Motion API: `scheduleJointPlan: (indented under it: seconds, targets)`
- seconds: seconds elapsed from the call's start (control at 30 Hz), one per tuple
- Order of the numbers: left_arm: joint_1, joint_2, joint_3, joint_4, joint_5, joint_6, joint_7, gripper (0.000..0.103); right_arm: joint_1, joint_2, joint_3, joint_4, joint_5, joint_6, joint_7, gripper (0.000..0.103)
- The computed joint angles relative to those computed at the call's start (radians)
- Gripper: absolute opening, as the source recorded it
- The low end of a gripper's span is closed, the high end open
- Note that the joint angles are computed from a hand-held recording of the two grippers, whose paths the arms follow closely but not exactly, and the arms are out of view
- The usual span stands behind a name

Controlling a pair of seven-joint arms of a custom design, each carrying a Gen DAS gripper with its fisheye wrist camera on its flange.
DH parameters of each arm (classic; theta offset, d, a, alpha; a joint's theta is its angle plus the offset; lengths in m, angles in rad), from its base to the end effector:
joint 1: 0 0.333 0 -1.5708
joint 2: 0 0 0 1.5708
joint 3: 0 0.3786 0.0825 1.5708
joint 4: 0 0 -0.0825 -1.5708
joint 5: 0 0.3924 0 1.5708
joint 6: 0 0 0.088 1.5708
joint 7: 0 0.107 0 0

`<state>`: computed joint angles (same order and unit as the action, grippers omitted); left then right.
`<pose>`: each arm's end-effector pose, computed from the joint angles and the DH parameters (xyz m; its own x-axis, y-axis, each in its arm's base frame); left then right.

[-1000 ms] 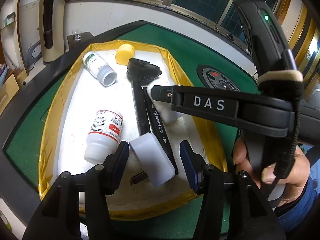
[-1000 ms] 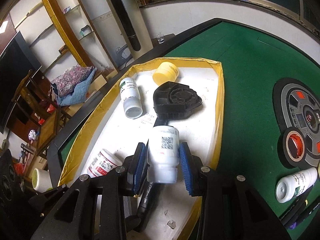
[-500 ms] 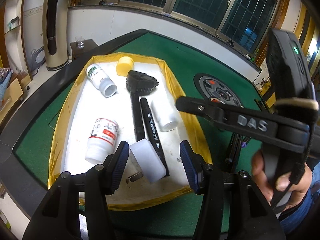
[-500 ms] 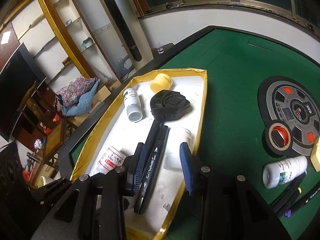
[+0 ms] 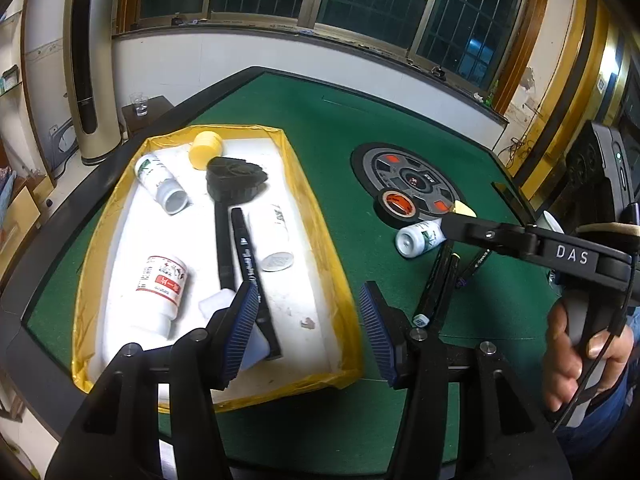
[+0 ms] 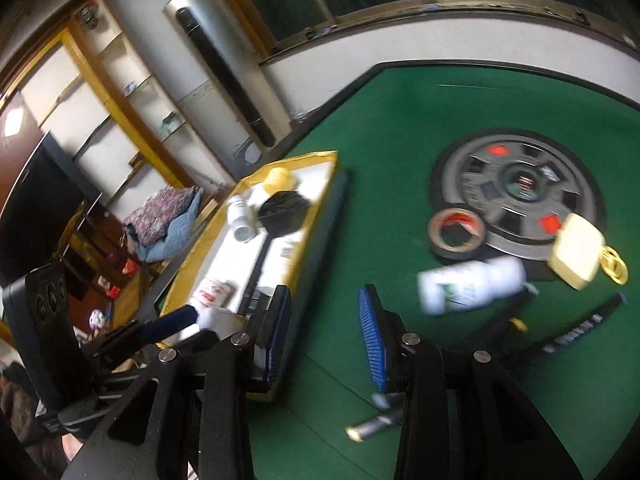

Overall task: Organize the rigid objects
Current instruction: 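Withdraw both grippers from the tray back over the black markers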

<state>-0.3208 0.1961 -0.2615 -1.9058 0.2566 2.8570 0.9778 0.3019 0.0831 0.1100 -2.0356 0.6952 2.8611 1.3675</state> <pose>0.5596 -0.3683 0.5463 -0.2632 -0.9356 0.2353 -0.7545 0.0476 -0.6546 0.5849 0.2148 0.5392 0.1645 -0.8800 -0.4455 -0.7999 0.1453 -0.5823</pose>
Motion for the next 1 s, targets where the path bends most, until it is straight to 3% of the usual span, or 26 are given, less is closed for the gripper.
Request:
scheduleJointPlan:
  seconds: [0.2,0.33,0.4,0.5,0.73,0.83,0.9,1.0]
  targets:
    - [-0.004,0.017,-0.042,0.029,-0.036,-0.012,0.095,0.052,-0.033,-0.079,-0.03,-0.102,0.083,0.018,-0.062,0.032]
    - [0.039,0.08,-0.162,0.089,-0.218,-0.033,0.331,0.052,-0.055,-0.127,-0.067,-0.178,0.113,0.03,-0.048,0.032]
    - [0.025,0.125,-0.178,0.138,-0.259,-0.061,0.387,0.052,-0.064,-0.149,-0.086,-0.211,0.159,0.025,-0.059,0.032]
    - [-0.052,0.205,-0.128,0.25,-0.207,-0.147,0.379,0.051,-0.072,-0.164,-0.107,-0.237,0.237,0.016,-0.093,0.032]
    - [-0.126,0.342,-0.067,0.459,-0.164,-0.265,0.343,0.051,-0.081,-0.17,-0.122,-0.23,0.352,-0.03,-0.18,0.032]
    - [-0.118,0.387,-0.076,0.517,-0.178,-0.276,0.347,0.051,-0.087,-0.169,-0.122,-0.225,0.379,-0.051,-0.203,0.032]
    - [-0.136,0.417,-0.052,0.566,-0.159,-0.319,0.326,0.051,-0.091,-0.171,-0.119,-0.228,0.379,-0.053,-0.201,0.032]
    - [-0.115,0.412,-0.079,0.547,-0.179,-0.296,0.358,0.05,-0.094,-0.176,-0.116,-0.231,0.375,-0.05,-0.197,0.032]
